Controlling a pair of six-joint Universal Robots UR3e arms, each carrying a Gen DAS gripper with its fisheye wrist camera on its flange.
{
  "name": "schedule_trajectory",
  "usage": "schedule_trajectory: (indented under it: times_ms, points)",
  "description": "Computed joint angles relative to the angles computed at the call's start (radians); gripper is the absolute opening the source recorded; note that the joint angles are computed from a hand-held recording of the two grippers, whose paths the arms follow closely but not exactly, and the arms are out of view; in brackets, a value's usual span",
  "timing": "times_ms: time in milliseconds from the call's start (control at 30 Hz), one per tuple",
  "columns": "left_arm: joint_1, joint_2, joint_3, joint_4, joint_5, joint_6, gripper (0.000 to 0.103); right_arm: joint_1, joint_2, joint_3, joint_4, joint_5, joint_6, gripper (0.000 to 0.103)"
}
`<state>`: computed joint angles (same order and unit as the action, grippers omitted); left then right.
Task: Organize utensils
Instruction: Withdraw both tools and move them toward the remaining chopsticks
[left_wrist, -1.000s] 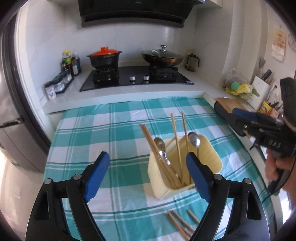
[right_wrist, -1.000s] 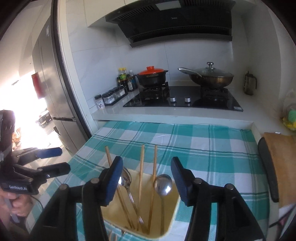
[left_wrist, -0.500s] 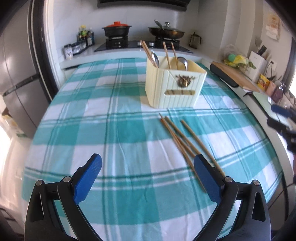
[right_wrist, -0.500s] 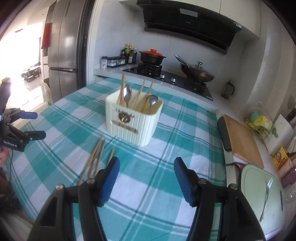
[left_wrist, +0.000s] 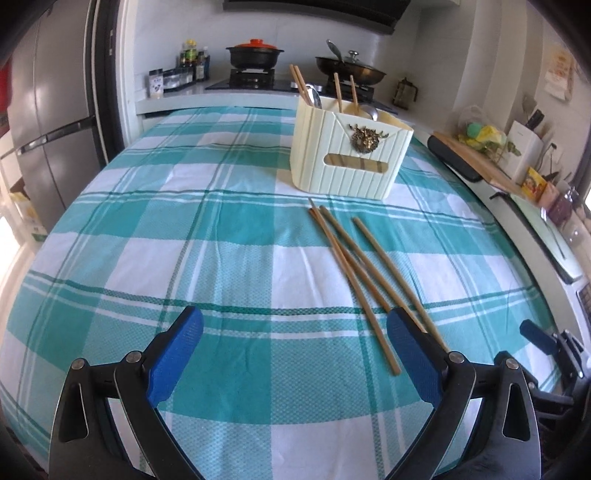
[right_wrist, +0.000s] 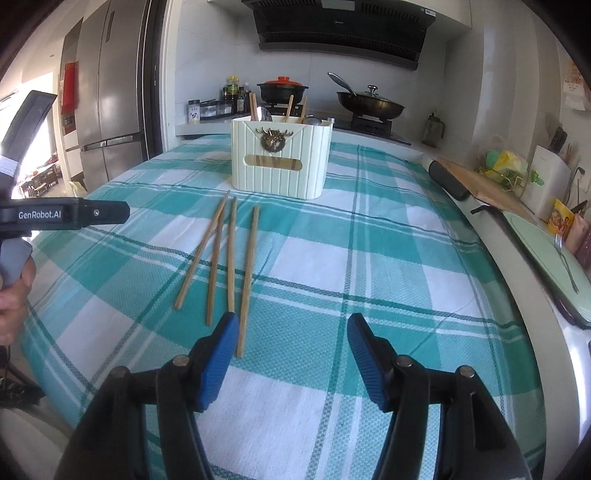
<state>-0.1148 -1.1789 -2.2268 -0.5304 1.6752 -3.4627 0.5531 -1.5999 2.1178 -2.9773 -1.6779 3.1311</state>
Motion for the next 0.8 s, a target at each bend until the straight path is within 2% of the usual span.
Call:
schedule_trajectory:
  times_ms: [200,800]
  points:
    - [-0.026,-0.026,0.007,0.015,0.044,-0.009,0.100,-0.011,0.032,-0.009,-0.030,0.009,0.006,0.062]
    - [-0.040,-0.094,0.022,0.030,0.066,-0.010,0.100,-0.017,0.074,-0.014,-0.048,0.010,0.030,0.062]
